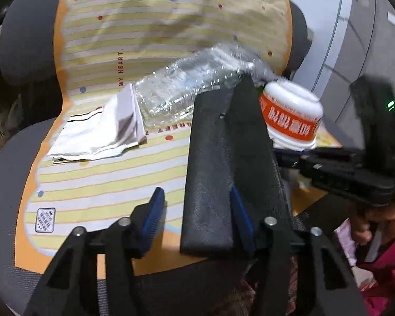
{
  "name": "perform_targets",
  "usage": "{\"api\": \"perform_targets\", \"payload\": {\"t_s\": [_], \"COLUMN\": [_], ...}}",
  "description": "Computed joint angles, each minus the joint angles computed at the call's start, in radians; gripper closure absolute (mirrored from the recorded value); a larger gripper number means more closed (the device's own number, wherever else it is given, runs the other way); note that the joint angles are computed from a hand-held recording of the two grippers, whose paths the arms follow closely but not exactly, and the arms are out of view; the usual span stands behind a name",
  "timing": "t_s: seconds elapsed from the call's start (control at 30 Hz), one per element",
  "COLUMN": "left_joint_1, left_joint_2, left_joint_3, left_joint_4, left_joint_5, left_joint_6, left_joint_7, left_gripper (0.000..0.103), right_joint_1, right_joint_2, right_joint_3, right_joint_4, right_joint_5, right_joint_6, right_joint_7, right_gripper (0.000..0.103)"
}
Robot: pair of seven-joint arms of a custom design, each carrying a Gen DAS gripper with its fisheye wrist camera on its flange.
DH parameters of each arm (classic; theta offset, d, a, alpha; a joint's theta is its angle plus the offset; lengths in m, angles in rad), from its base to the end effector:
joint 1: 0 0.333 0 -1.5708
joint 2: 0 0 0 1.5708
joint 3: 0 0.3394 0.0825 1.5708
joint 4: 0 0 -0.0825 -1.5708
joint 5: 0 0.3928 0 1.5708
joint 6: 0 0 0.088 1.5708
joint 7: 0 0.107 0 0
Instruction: Collect trash
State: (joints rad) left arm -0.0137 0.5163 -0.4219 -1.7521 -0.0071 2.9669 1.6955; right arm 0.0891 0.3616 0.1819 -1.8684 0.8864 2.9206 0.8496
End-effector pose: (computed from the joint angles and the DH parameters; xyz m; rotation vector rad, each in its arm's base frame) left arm 0.6793 -0.2606 0.3995 -1.4530 2.2531 -0.9896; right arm 0.6706 0.1233 0.4018 -1.7840 1.5343 -0.2970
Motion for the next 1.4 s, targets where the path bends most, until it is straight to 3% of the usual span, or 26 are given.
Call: {"api": "perform_targets", "payload": {"t_s": [0.07,0.13,0.2,0.3,0.4,0.47,0.53,0.6,0.67,0.83,0.97,1.07,1.13,1.27,1.33,1.37,1.4], "left_joint_1": [-0.041,-0.068,-0.087,-0.15,-0.159,-0.147,-0.123,-0.06,-0.003,0.052,0.091,0.055,0.003,-0.025,-0.019,0.004,0.02], "left_joint_2": [0.002,-0.013,-0.019,-0.027,-0.026,-0.03,-0.025,-0.016,-0.003,0.009,0.013,0.033,0.049,0.087,0.085,0.083,0.081], "left_joint_3": [0.044,0.08,0.099,0.16,0.164,0.152,0.127,0.054,-0.014,-0.081,-0.136,-0.123,-0.085,-0.086,-0.097,-0.125,-0.146], "left_joint_4": [0.008,-0.013,-0.02,-0.025,-0.029,-0.038,-0.036,-0.037,-0.035,-0.033,-0.033,0.014,0.055,0.123,0.122,0.117,0.114], "left_joint_5": [0.029,0.066,0.099,0.166,0.203,0.213,0.204,0.158,0.104,0.027,-0.029,-0.034,-0.02,-0.06,-0.093,-0.123,-0.143], "left_joint_6": [-0.004,0.018,0.028,0.033,0.042,0.045,0.041,0.029,0.016,0.016,-0.005,-0.048,-0.069,-0.109,-0.093,-0.083,-0.081], "left_joint_7": [-0.026,-0.046,-0.059,-0.11,-0.129,-0.13,-0.124,-0.088,-0.043,-0.002,0.064,0.098,0.11,0.139,0.145,0.159,0.175], "left_gripper": [0.047,0.047,0.047,0.047,0.047,0.047,0.047,0.047,0.047,0.047,0.047,0.047,0.047,0.056,0.071,0.087,0.095], "right_joint_1": [-0.057,-0.118,-0.131,-0.102,-0.037,0.025,0.115,0.1,0.034,-0.045,-0.068,-0.092,-0.088,-0.05,-0.028,-0.02,-0.011], "right_joint_2": [-0.032,-0.075,-0.105,-0.103,-0.069,-0.051,-0.03,-0.014,-0.024,-0.041,-0.06,-0.061,-0.058,-0.063,-0.065,-0.064,-0.065], "right_joint_3": [0.063,0.138,0.154,0.129,0.08,0.021,-0.089,-0.094,-0.026,0.046,0.033,0.003,-0.019,-0.061,-0.075,-0.08,-0.084], "right_joint_4": [-0.025,-0.042,-0.044,-0.024,0.005,0.008,-0.008,-0.013,-0.03,-0.055,-0.073,-0.074,-0.073,-0.078,-0.077,-0.076,-0.073], "right_joint_5": [0.139,0.373,0.502,0.509,0.41,0.288,0.031,-0.026,0.056,0.275,0.47,0.585,0.626,0.671,0.662,0.651,0.629], "right_joint_6": [0.03,0.057,0.032,-0.028,-0.026,-0.004,0.009,-0.029,-0.021,-0.019,-0.069,-0.187,-0.229,-0.231,-0.206,-0.195,-0.181], "right_joint_7": [-0.104,-0.335,-0.483,-0.527,-0.46,-0.355,-0.102,-0.031,-0.11,-0.279,-0.383,-0.414,-0.428,-0.452,-0.444,-0.435,-0.419], "right_gripper": [0.094,0.094,0.094,0.094,0.094,0.098,0.098,0.099,0.099,0.099,0.1,0.101,0.101,0.101,0.101,0.101,0.099]}}
